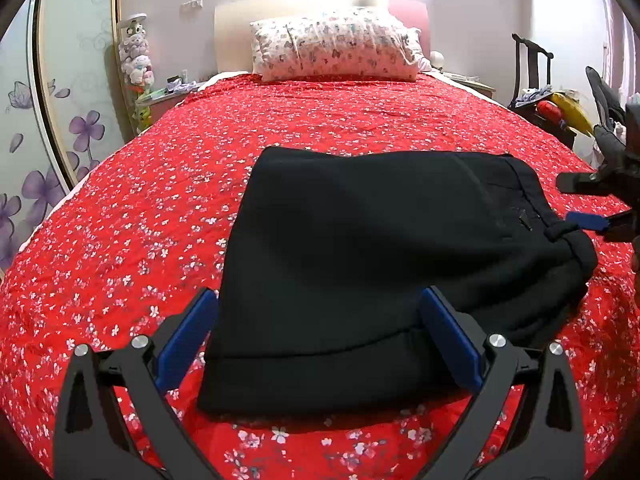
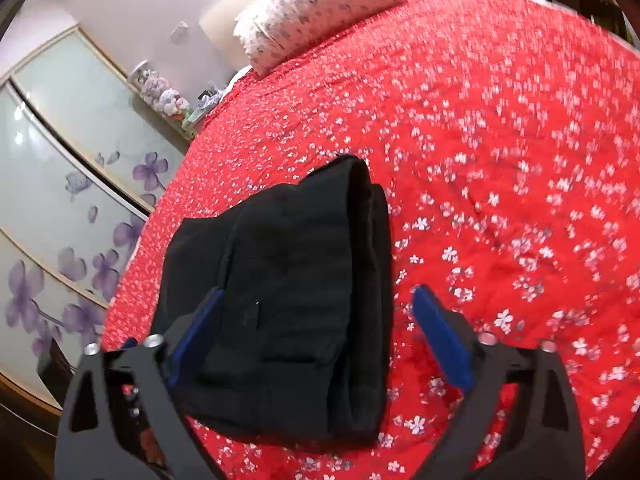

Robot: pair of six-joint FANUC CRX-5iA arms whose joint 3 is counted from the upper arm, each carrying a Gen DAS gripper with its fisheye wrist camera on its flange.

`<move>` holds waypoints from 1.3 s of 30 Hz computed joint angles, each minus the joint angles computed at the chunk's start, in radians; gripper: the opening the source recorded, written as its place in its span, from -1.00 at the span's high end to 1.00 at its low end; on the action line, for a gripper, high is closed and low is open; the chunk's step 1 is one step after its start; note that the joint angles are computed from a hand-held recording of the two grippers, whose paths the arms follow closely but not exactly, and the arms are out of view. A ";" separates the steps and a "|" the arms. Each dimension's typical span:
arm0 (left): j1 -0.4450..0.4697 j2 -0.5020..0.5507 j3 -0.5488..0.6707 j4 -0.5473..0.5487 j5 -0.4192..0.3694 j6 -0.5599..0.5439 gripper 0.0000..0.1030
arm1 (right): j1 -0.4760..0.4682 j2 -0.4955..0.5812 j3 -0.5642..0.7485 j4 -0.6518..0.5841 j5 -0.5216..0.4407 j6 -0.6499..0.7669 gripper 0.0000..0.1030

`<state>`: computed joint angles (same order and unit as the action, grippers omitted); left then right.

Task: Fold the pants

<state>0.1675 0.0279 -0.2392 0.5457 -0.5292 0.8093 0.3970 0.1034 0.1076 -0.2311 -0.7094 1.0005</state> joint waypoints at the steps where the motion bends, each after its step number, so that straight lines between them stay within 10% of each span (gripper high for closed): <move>1: 0.003 0.001 0.000 0.010 -0.008 -0.002 -0.96 | -0.010 0.003 0.005 -0.029 -0.004 0.010 -0.60; 8: 0.020 0.015 0.008 0.046 -0.055 0.002 -0.96 | -0.101 0.025 0.052 -0.305 -0.072 0.156 -0.43; 39: 0.029 0.025 0.029 0.027 -0.087 0.036 -0.96 | -0.114 0.028 0.059 -0.382 -0.080 0.267 -0.27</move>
<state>0.1960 0.0534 -0.2105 0.5724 -0.6162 0.8455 0.2834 0.1317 0.1664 -0.6129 -0.7898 1.2672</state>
